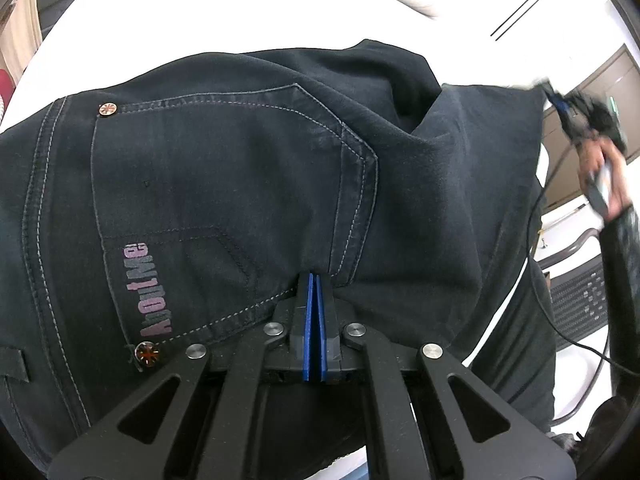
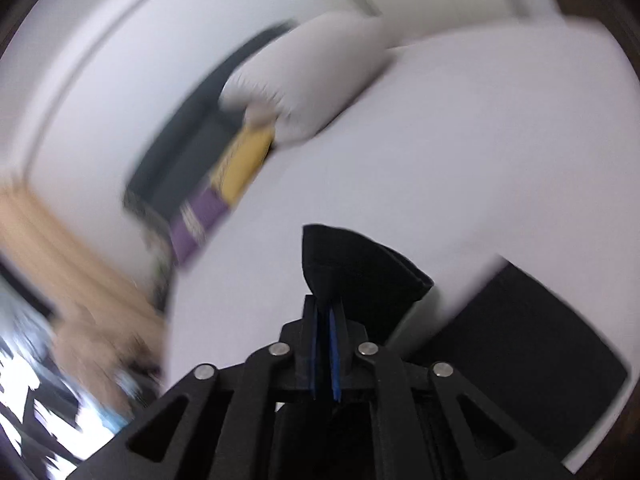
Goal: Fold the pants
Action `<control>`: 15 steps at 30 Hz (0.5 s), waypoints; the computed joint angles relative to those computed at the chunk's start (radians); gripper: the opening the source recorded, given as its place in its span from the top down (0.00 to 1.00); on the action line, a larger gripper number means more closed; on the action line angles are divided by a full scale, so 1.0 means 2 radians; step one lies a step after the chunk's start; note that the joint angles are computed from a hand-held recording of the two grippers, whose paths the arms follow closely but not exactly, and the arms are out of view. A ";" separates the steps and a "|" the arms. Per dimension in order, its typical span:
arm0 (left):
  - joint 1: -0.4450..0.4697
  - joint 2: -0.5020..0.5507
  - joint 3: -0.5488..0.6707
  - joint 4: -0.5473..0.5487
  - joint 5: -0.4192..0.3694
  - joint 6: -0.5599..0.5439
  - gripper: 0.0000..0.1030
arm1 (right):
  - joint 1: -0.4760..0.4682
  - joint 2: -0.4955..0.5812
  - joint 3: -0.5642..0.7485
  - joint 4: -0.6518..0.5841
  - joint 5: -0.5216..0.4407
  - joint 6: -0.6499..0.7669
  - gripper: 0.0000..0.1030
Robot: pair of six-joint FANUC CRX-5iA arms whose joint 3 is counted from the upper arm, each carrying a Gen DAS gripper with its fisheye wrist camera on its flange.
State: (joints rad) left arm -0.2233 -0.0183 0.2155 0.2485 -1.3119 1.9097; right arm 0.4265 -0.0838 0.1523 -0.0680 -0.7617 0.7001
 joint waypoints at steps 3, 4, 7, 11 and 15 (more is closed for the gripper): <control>-0.011 0.007 0.014 -0.014 -0.008 0.012 0.98 | -0.019 -0.057 -0.102 0.046 0.019 -0.132 0.48; -0.013 0.010 0.020 -0.018 -0.011 0.014 0.98 | -0.030 -0.072 -0.125 0.034 0.015 -0.166 0.33; -0.021 0.019 0.038 -0.029 -0.024 0.019 0.98 | -0.060 -0.119 -0.176 -0.033 0.037 -0.163 0.32; -0.036 0.035 0.068 -0.049 -0.040 0.033 0.98 | -0.086 -0.099 -0.141 -0.127 0.029 -0.069 0.32; -0.045 0.040 0.077 -0.058 -0.044 0.046 0.98 | -0.105 -0.031 -0.062 -0.175 -0.030 -0.015 0.32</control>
State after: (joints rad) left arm -0.3137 0.0622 0.3705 0.1320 -1.3991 2.0016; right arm 0.2171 -0.1464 0.0292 -0.4173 -0.8225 0.6704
